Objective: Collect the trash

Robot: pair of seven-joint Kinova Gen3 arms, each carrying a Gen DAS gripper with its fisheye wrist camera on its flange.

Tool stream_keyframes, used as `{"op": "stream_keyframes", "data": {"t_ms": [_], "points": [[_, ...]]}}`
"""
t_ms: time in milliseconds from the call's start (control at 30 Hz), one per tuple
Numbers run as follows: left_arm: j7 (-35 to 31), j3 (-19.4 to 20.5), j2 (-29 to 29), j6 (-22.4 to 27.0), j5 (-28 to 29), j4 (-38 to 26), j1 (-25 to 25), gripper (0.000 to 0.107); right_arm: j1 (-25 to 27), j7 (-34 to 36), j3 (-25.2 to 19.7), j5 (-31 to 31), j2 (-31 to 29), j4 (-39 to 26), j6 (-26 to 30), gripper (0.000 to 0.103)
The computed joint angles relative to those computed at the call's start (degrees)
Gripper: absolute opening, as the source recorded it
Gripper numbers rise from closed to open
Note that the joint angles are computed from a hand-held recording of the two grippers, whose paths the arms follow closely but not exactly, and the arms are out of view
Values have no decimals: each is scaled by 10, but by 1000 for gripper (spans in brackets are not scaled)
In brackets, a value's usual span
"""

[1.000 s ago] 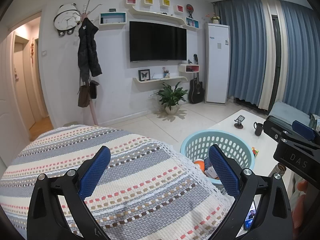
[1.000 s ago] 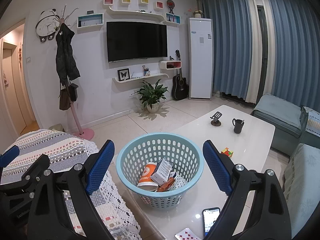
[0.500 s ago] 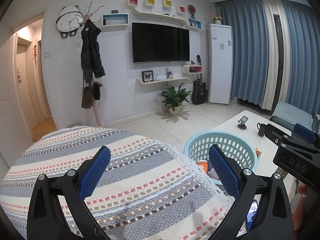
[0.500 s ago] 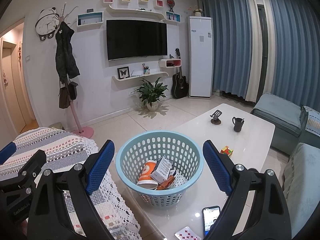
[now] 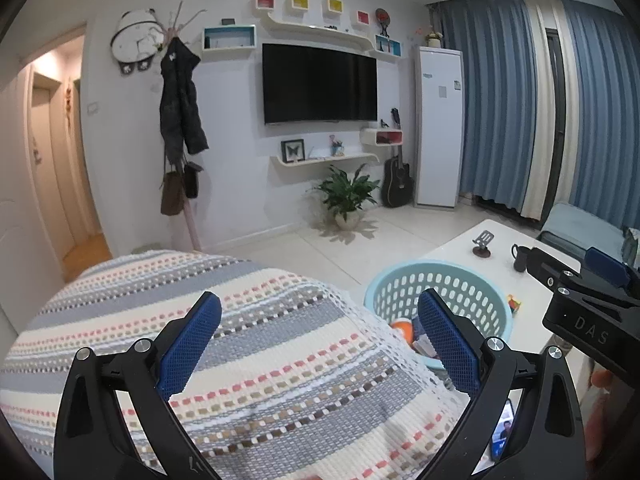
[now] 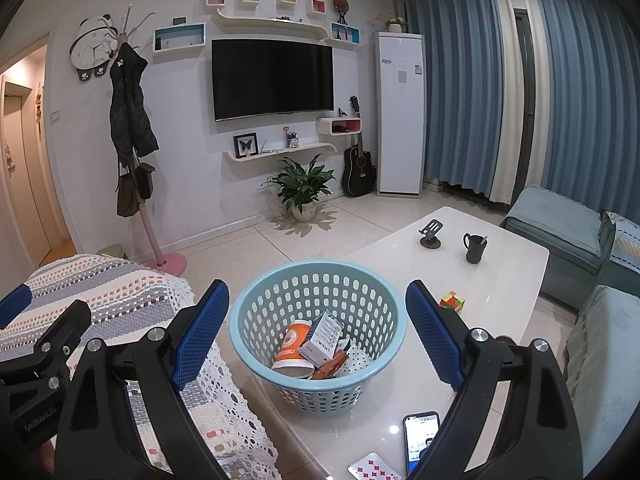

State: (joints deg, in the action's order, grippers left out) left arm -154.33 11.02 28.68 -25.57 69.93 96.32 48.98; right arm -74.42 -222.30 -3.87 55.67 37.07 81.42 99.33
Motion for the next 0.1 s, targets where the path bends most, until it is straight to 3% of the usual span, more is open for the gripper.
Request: {"op": "stream_keyframes", "data": {"t_ms": [100], "points": [[5,1,0,-5,3,0,-1,95,2,-3,-1,-2,-2,4,-4,86]]}}
